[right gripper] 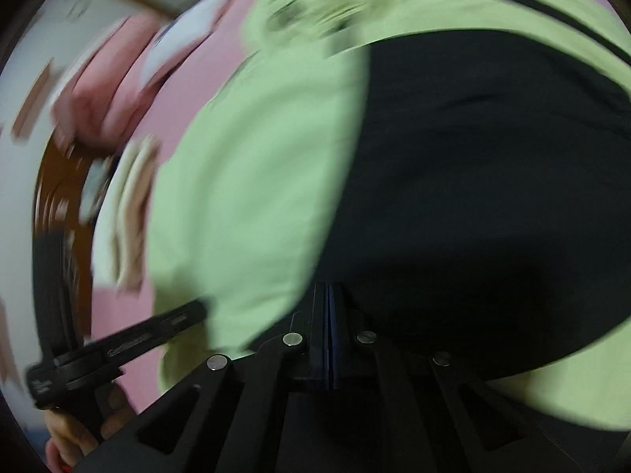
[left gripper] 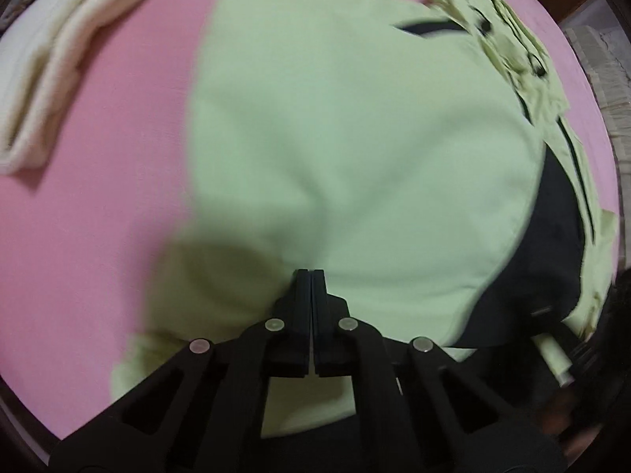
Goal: Fold large clothes
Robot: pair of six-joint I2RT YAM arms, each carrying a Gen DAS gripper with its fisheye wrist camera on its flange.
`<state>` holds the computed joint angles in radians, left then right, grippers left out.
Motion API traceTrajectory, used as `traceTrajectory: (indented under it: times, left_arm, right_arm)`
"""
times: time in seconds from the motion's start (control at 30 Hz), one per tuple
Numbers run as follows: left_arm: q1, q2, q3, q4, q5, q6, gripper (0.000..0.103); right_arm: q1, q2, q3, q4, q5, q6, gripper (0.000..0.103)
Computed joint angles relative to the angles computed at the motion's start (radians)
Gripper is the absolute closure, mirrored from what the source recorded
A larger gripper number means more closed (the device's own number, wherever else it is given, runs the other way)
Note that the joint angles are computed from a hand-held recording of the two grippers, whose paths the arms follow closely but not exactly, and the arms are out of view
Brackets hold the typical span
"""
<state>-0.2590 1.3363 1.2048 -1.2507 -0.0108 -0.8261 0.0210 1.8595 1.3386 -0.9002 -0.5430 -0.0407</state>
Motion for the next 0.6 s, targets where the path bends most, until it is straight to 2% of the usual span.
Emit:
traceTrajectory:
  times: [0.03,0.07,0.1,0.13,0.2,0.27,0.3,0.33,0.4,0.47,0.53,0.6]
  left_arm:
    - [0.021,-0.048,-0.042,0.011,-0.01,0.024,0.102]
    - [0.037,-0.082,-0.07,0.019,-0.012,0.034,0.102]
    - [0.054,-0.121,-0.098,0.022,-0.017,0.042,0.102]
    - [0.062,-0.148,-0.115,0.025,-0.022,0.045,0.102]
    - [0.056,-0.183,-0.137,0.039,-0.046,0.035,0.102]
    - [0.0,-0.162,-0.086,0.004,-0.106,-0.005,0.102]
    - [-0.015,-0.159,-0.054,0.006,-0.111,0.001,0.102]
    - [-0.046,-0.165,-0.037,0.029,-0.102,0.007,0.102]
    - [-0.064,-0.13,0.008,0.099,-0.021,0.076,0.102]
    - [-0.078,-0.043,0.068,0.141,0.025,0.126,0.102]
    - [-0.053,0.072,0.127,0.195,0.059,0.179,0.102]
    - [-0.015,0.179,0.185,0.231,0.082,0.199,0.102]
  right_arm:
    - [-0.046,-0.006,-0.007,0.021,0.017,0.008,0.103]
    - [-0.085,-0.022,-0.017,0.052,0.084,0.017,0.103]
    - [-0.143,-0.048,-0.032,0.104,0.208,0.012,0.103]
    - [-0.19,-0.057,-0.036,0.135,0.258,-0.004,0.103]
    - [-0.266,-0.037,0.009,0.098,0.186,-0.04,0.103]
    - [-0.233,-0.083,-0.003,0.122,0.297,-0.052,0.103]
    - [-0.22,-0.097,-0.009,0.129,0.309,-0.066,0.103]
    - [-0.197,-0.117,-0.008,0.118,0.263,-0.083,0.103]
    - [-0.171,-0.097,0.025,0.061,0.099,-0.094,0.103]
    - [-0.092,-0.004,0.1,-0.053,-0.042,-0.111,0.103]
    - [0.02,0.049,0.11,-0.079,-0.084,-0.089,0.103]
    - [0.135,0.07,0.084,-0.006,-0.098,-0.053,0.103]
